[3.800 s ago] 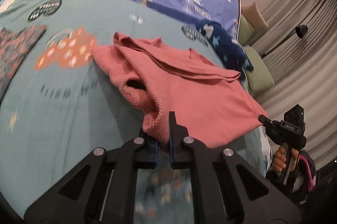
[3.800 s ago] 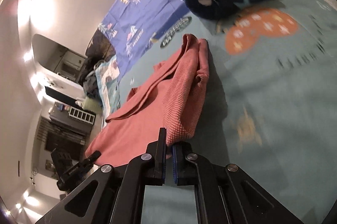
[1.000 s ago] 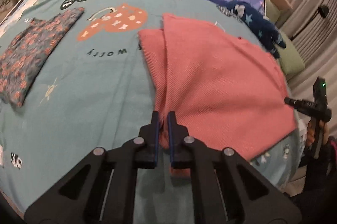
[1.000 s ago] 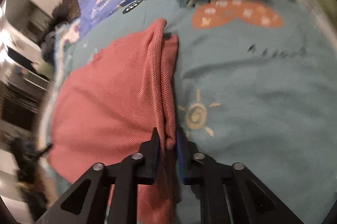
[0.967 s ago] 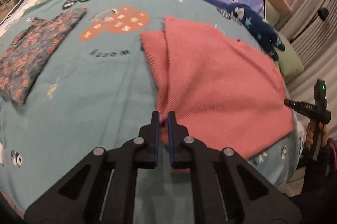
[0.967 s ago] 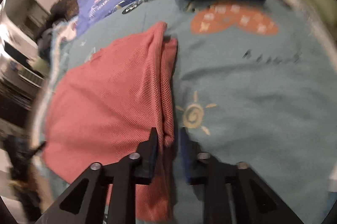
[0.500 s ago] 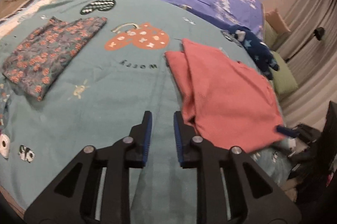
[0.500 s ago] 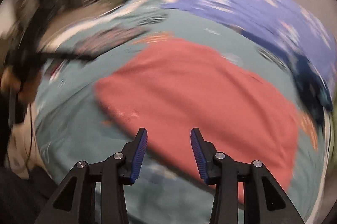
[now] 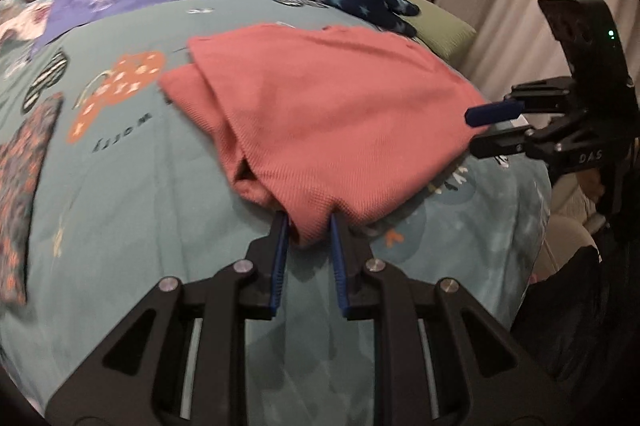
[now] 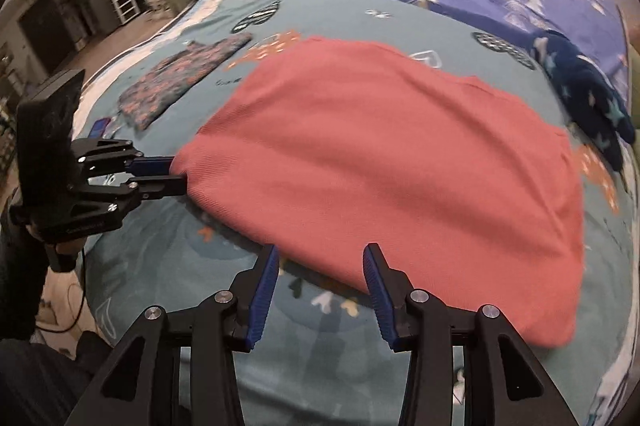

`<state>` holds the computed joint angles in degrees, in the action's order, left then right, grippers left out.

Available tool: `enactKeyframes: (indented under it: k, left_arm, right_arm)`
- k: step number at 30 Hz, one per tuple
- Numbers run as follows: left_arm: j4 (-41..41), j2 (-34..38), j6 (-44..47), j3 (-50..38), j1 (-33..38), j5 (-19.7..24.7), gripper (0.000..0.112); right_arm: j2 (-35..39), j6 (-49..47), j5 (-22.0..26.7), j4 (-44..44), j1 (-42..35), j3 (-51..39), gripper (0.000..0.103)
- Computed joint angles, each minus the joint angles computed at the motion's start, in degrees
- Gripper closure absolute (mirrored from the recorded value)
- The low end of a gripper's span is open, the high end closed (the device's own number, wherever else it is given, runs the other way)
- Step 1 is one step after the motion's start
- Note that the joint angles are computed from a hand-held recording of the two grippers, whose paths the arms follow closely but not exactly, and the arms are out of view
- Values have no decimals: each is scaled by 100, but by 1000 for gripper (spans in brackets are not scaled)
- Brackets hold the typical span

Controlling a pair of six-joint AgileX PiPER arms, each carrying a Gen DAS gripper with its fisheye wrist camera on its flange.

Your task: Fold small clothes

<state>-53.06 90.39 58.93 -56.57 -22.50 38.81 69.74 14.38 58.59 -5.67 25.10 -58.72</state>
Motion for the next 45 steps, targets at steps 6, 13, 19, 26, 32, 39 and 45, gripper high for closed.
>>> enactKeyframes:
  k: [6,13,19,26,32,39,45]
  left_arm:
    - [-505,-158,1032,-19,641,1382,108]
    - [-414,-289,778,240,1235,1324,108]
    - [-1059,101,293,-252,1773,1571,71]
    - [-750,2046,-1425,-2536,1318,1789,47]
    - [-251,3267,-2505,-4300,791,2022,47]
    - [630,3758,-3675,-5563,505,2244,101]
    - [1281,3723,-4414,-6125,329,2327,102]
  right_arm:
    - [-245,681,137,-412,172,140,50]
    - [227,954,-56,-639,888,76,49]
    - [1219,1280,-355,-1538,2194,-309,45]
    - [2171,2289,-447,-2909,2879,-660,41]
    - [2292,2622,-594,-3036,2875,-701,41]
    - [2596,3187,-686,-3561,2888,-886,67]
    - [1849,3556,-1330,-3401,2479,-482,97]
